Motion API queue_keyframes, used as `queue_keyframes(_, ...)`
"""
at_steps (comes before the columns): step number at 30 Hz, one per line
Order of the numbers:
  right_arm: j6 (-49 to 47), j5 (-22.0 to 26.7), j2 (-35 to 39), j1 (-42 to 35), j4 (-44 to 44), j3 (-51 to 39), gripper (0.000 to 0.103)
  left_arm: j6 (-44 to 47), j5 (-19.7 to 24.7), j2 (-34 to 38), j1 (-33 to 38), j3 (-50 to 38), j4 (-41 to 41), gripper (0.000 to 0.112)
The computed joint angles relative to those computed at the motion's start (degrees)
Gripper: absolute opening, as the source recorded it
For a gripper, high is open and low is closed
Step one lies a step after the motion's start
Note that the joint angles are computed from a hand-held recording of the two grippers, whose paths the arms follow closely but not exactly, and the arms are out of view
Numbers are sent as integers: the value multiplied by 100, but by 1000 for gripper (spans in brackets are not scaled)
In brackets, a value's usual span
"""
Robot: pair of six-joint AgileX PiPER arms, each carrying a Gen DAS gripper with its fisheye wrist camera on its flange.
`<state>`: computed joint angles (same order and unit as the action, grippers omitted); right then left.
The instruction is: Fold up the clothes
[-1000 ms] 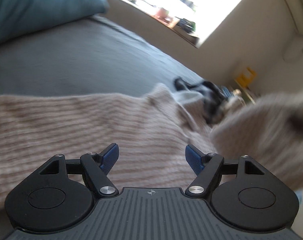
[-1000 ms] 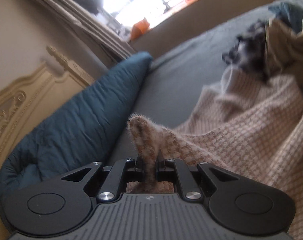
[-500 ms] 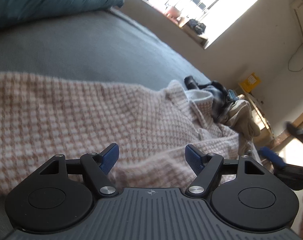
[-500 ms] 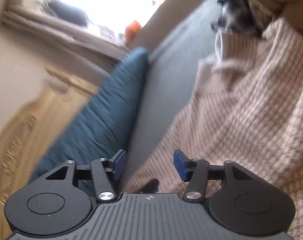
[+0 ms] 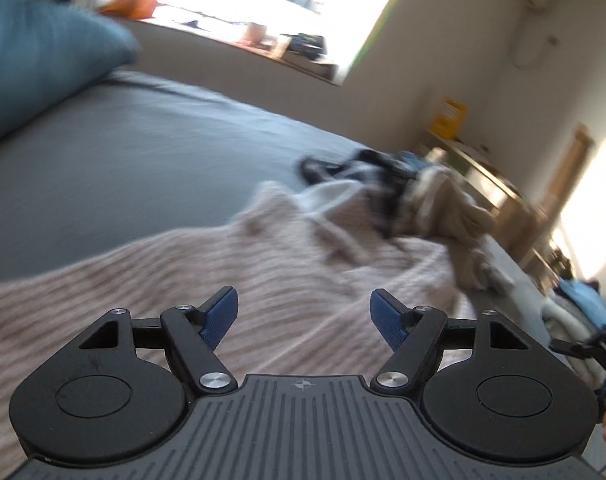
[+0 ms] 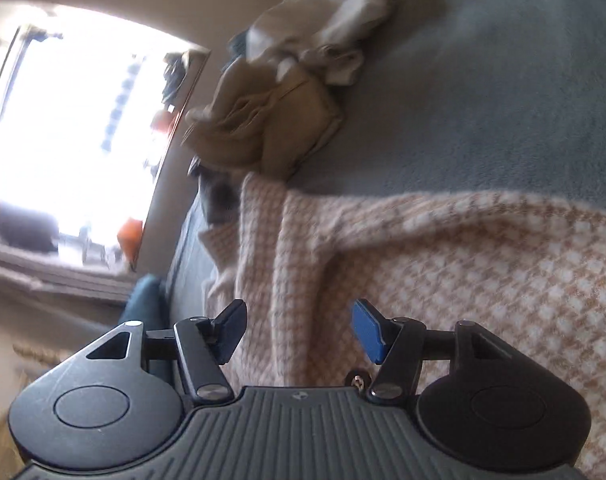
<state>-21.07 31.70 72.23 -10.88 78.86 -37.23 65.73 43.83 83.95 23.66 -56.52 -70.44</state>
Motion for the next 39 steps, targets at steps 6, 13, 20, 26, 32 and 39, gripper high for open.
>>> queue_keyframes(6,-1088,127,744,-258,746,-297,61,-624,-837,973,-1799,-1295,703,74)
queue_keyframes(13,-2188,435,1448,-530,989,-656,53,-2966,-1069,2694,-3215,-3678,2978,74)
queue_keyframes(20,-2920,1190,2143,-938,1628,-765,44,-5609,90,4544,-4115,-6802,6009,72)
queue_keyframes(26,-3204,1265,2470,-916,1696,-904,40,-6275,848,5183,-4619,-7965,7206,19)
queue_keyframes(32,-3528,1263,2608,-948,1771,-801,27,-6275,-592,3587,-3988,-5486,5914,6)
queue_keyframes(39,-4001,1533,2741,-1128,1992,-581,13,-5398,-285,3006,-2524,-4114,3321,6)
